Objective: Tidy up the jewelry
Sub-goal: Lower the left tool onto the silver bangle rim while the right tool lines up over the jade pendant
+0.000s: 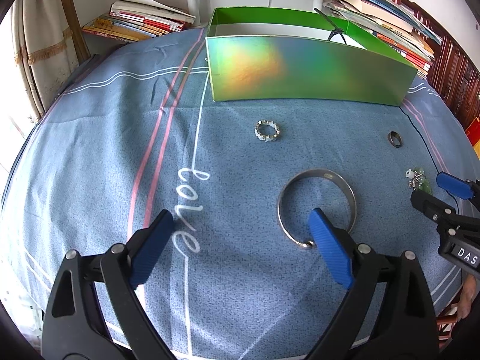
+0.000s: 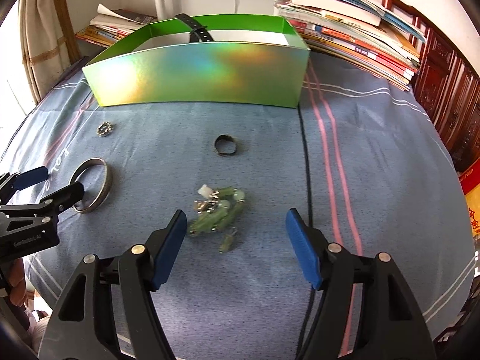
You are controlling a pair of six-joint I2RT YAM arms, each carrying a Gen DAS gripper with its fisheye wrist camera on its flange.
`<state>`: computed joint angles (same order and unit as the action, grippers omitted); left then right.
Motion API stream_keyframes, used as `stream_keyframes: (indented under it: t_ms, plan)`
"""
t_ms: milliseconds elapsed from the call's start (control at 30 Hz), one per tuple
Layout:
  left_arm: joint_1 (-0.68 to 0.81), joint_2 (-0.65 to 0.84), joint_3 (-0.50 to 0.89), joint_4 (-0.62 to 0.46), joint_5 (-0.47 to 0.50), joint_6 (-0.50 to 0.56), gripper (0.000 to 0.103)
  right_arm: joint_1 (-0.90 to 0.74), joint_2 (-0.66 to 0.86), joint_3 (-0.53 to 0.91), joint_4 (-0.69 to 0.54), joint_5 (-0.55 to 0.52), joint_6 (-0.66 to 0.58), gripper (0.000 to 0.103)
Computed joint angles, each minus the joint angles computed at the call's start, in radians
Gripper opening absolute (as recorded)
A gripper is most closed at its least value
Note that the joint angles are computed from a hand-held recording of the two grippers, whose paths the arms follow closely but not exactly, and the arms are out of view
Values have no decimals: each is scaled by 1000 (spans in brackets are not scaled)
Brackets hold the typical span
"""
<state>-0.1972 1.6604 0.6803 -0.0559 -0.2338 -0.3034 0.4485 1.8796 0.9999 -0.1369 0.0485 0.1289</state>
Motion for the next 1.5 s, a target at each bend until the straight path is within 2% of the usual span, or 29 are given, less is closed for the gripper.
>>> stream_keyframes:
  t_ms: [767, 1167, 1500]
  plan:
    - [8, 1, -5, 9, -1, 3, 95, -28, 0, -11, 22, 24, 27, 70]
    - [25, 0, -7, 17, 16, 18, 96, 19, 40, 47, 12, 32, 18, 71]
    - [22, 3, -6, 17, 15, 14, 96, 23, 26, 31, 16, -20, -4, 71]
